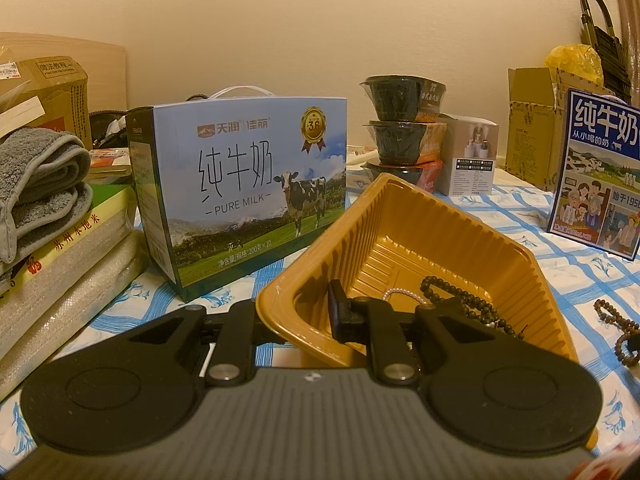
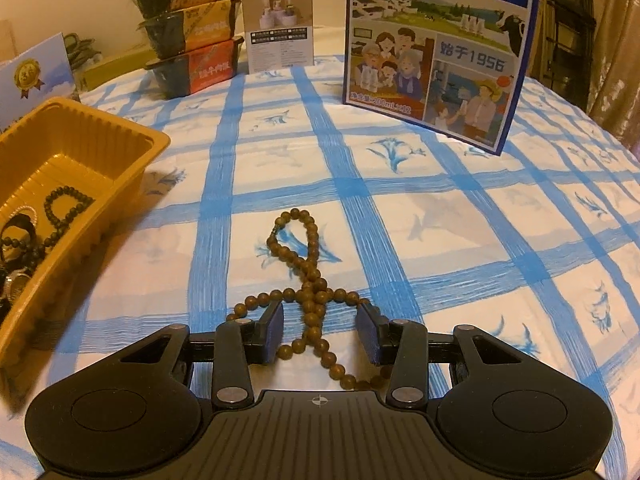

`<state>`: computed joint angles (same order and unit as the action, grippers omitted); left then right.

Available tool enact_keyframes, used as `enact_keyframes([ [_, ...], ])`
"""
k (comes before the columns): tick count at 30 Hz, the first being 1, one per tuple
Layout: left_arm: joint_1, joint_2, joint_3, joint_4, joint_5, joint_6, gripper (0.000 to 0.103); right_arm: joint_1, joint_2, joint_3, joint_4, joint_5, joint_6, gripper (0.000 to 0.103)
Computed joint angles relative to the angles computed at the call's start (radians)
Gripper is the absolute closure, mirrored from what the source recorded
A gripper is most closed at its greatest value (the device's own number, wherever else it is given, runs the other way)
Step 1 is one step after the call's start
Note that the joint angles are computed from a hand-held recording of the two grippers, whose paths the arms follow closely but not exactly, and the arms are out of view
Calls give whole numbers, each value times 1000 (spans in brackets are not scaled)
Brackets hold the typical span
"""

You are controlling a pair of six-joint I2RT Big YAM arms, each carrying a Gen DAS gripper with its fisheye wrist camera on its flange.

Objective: Organize jewelry
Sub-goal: 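Move the right gripper to the brown bead necklace and close on it, then lift the brown necklace into the orange tray and open the right gripper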

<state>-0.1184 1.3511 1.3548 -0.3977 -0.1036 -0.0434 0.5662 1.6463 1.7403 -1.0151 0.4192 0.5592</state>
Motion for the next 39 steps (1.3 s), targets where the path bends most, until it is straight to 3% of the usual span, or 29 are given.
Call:
enact_keyframes([
  [2,1,0,1,-1,1,0,87,4,4,-8,22,21,-17,76],
  [3,0,1,1,-1,0,0,87,5,6,-9,29,27,-25,87],
  [15,1,0,0,1,3,5,87,26,-40,-2,76,76,-45,89],
  [21,0,0,-3,6,1,6,87,46,-75,58,99,104,-120,89],
  [22,0,0,-3,6,1,6,87,49,-78,73,101,104,-132,89],
  [23,0,0,-4,8,1,7,87,53,-79,91,100,104,-146,98],
  [39,10,0,-3,-2,21,-17,87,132,69,498,85,-3,-271,97],
])
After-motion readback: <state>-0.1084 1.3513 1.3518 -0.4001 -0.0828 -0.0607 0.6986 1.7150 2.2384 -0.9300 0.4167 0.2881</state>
